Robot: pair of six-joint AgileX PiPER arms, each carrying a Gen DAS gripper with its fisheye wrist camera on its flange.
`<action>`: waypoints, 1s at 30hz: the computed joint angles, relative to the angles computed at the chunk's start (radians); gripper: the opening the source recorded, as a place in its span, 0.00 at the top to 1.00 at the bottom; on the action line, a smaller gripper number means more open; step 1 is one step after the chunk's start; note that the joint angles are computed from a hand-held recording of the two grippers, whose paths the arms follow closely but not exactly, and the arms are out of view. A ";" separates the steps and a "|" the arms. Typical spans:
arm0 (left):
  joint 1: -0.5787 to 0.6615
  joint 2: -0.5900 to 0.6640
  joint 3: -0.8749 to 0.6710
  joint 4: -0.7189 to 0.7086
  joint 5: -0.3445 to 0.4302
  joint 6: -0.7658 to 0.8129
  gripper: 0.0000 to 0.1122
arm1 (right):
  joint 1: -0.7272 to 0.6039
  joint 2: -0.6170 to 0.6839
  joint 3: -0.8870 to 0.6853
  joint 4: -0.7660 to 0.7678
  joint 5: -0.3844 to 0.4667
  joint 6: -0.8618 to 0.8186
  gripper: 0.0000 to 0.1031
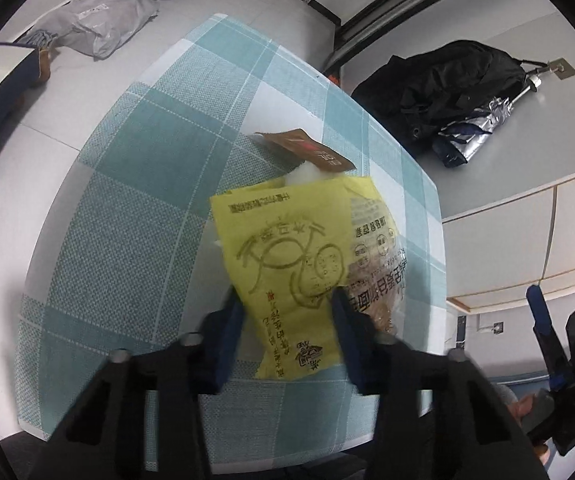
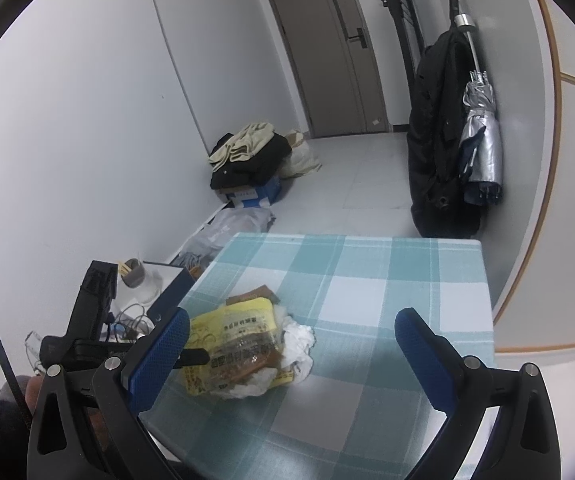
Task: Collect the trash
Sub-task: 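Lower the left gripper onto the yellow snack bag and grasp it, then lift the yellow bag with the left gripper while the right gripper grasps the brown packet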
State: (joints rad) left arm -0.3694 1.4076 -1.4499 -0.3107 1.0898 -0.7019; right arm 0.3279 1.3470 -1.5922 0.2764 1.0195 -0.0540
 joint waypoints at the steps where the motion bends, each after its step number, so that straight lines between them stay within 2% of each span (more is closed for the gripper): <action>1: 0.000 0.002 -0.001 -0.003 0.002 0.006 0.85 | 0.002 -0.005 0.003 -0.006 0.002 0.004 0.00; 2: -0.006 0.004 -0.004 0.010 0.007 0.001 0.90 | 0.003 -0.009 0.005 -0.010 0.002 0.006 0.00; 8: -0.046 -0.004 -0.029 0.078 -0.003 -0.039 0.97 | 0.010 -0.037 0.020 -0.046 -0.002 0.033 0.00; 14: -0.073 -0.038 -0.061 0.123 -0.031 -0.025 0.98 | -0.006 -0.056 0.034 -0.048 0.010 0.060 0.00; 25: -0.072 -0.076 -0.089 0.105 -0.126 0.020 0.99 | 0.018 -0.084 0.052 -0.126 0.014 0.135 0.00; 30: -0.022 -0.132 -0.060 0.089 -0.180 0.019 0.99 | 0.014 -0.077 0.027 -0.141 0.051 0.158 0.00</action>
State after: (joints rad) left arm -0.3914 1.2756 -1.5095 -0.2220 0.9094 -0.6826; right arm 0.3419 1.2697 -1.5651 0.1355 1.0708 0.1045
